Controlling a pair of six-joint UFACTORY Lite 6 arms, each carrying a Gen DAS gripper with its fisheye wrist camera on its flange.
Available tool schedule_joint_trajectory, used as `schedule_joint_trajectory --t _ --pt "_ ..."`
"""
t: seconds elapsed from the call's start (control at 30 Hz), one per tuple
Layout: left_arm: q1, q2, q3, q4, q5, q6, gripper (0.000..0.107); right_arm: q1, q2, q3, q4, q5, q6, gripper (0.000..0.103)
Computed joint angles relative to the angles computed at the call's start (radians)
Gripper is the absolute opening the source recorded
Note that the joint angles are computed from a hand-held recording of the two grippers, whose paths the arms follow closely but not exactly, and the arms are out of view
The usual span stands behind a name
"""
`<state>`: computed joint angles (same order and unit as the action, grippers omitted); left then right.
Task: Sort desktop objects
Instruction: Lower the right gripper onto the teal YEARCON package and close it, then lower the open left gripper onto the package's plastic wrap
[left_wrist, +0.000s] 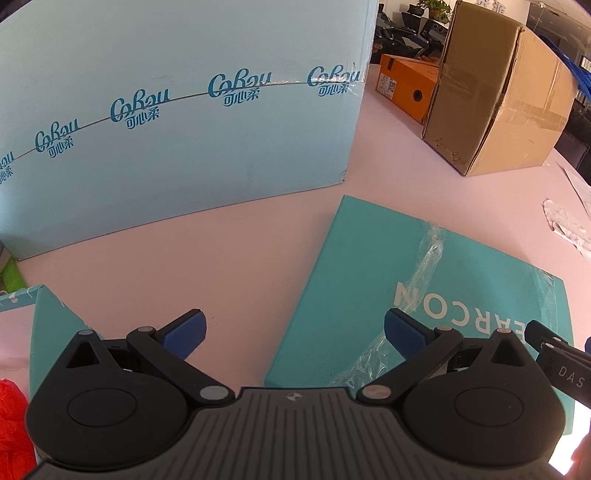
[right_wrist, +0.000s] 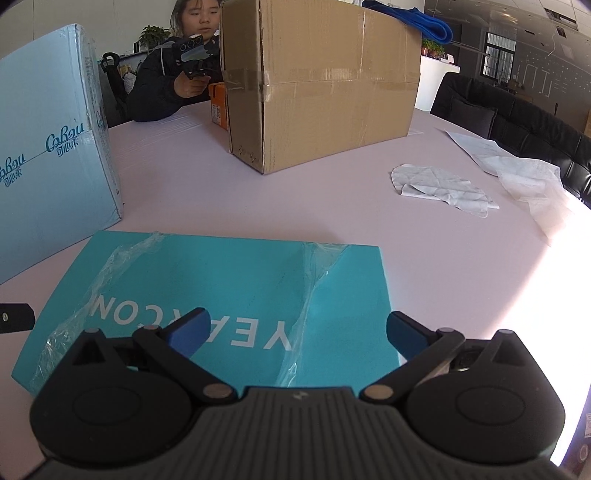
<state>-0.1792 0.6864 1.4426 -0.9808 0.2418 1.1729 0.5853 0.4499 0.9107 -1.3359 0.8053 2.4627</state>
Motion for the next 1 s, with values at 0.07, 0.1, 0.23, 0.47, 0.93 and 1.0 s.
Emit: schedule_joint_trajectory --t 0.07,0.1,0.23,0.47,0.93,1.0 --pt "0.001 0.0 -0.002 -0.001 -0.007 -0.001 0.103 -0.006 0.009 0.007 0.007 -0.016 0.001 0.102" --pt "0.003 0.003 0.001 0.004 -0.005 -0.007 0.103 -0.009 0.007 0.0 -0.002 -0.025 0.02 0.099" --pt "0.004 0.013 0.014 0.043 -0.004 -0.053 0.103 -0.013 -0.013 -0.041 -0.047 -0.039 0.124 0.093" --pt "-0.013 0.01 0.007 0.053 -0.011 -0.047 0.103 -0.017 0.011 -0.019 -0.014 -0.042 0.071 0.057" --pt "-0.025 0.009 0.004 0.048 -0.017 -0.049 0.103 -0.023 -0.024 -0.073 -0.128 -0.069 0.16 0.005" --pt "-0.031 0.014 0.015 0.06 -0.011 -0.07 0.103 -0.02 -0.021 -0.072 -0.127 -0.065 0.156 0.005"
